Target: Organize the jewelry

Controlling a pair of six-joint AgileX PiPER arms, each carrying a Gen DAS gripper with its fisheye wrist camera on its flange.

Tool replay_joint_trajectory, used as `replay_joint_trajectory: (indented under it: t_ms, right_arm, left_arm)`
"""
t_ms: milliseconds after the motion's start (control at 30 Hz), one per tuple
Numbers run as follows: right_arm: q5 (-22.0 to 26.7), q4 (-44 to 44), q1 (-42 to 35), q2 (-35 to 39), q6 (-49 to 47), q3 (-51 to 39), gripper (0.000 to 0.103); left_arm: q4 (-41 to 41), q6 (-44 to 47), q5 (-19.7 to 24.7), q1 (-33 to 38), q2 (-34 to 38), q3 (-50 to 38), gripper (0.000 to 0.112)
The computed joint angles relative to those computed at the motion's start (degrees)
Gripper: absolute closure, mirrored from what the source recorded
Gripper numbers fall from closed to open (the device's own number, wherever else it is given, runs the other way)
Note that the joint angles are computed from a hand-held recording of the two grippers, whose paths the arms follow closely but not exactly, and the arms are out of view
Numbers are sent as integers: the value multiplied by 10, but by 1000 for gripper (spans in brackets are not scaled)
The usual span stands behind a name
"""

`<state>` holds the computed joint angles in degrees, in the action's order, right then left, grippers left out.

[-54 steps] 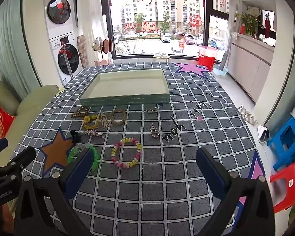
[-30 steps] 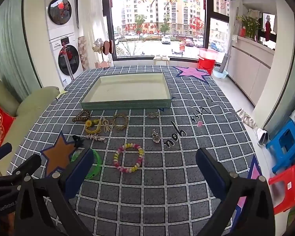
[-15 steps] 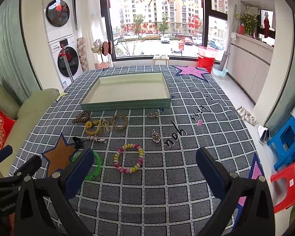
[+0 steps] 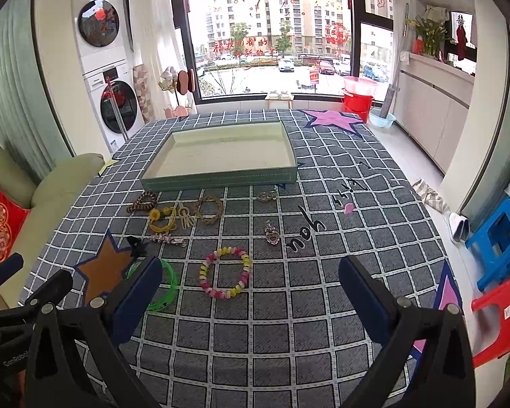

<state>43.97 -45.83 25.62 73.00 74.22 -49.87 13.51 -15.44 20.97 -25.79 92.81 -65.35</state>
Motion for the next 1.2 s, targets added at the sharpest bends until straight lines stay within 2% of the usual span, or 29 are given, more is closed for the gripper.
replay_joint_trajectory:
  t_ms: [1200]
  right_arm:
    - [-2, 2, -6, -1, -5, 1, 0]
  left_arm:
    - [19, -19, 1, -2, 7, 0, 9]
